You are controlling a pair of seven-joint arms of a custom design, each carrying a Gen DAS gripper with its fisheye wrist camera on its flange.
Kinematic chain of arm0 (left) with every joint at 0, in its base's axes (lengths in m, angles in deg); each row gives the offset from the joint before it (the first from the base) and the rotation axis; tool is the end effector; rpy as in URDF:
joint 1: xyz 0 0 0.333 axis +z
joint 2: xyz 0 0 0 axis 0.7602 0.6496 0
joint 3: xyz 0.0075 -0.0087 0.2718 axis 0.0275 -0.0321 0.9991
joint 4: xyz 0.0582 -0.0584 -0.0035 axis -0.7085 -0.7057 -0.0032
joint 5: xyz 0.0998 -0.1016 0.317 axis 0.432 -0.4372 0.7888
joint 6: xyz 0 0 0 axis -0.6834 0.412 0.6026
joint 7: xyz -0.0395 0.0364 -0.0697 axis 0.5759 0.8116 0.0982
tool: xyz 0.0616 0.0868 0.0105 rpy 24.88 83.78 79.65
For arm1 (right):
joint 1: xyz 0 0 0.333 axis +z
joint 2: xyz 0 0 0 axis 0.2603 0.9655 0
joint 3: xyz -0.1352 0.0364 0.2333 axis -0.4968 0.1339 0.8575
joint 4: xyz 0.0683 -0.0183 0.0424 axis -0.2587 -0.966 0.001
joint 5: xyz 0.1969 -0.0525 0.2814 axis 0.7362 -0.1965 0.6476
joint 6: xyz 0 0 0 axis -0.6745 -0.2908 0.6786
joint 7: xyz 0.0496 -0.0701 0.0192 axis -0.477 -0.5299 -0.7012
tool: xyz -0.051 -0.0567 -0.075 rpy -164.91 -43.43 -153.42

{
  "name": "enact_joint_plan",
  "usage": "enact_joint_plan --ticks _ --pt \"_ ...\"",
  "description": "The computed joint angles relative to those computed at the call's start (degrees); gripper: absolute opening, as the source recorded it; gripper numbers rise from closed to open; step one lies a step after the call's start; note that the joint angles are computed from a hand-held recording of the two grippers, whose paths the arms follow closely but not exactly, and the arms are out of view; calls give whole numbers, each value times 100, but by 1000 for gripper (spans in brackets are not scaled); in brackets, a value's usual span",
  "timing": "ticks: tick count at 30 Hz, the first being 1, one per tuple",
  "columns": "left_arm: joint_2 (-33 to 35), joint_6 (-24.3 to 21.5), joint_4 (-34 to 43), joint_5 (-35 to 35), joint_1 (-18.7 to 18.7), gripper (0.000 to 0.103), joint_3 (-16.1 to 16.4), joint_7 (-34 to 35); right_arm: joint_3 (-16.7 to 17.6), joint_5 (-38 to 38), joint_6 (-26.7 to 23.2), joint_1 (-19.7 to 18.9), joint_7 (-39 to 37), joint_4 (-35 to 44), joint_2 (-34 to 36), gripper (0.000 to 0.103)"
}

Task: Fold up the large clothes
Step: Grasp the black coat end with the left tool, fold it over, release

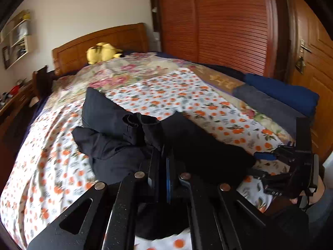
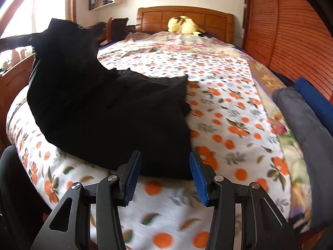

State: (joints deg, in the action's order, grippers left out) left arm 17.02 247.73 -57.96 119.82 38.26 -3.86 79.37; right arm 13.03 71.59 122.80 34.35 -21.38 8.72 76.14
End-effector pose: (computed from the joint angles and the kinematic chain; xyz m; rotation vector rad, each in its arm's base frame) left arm 0.6285 -0.1493 0.4866 -1.6772 1.6232 -0.7338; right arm 0.6474 0.3303 0.3944 -2.0557 0.9535 -0.5172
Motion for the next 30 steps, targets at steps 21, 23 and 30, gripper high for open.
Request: enact_joint_plan --ticks 21,23,30 --pt "911 227 1006 -1427 -463 35 48 1126 -89 26 38 -66 158 -122 -131 49" --pt "596 405 612 -1132 -580 40 273 753 -98 0 24 -37 184 -14 -70 49" --pt "-205 743 -456 -220 -414 59 392 -137 -90 -42 17 70 266 326 89 49"
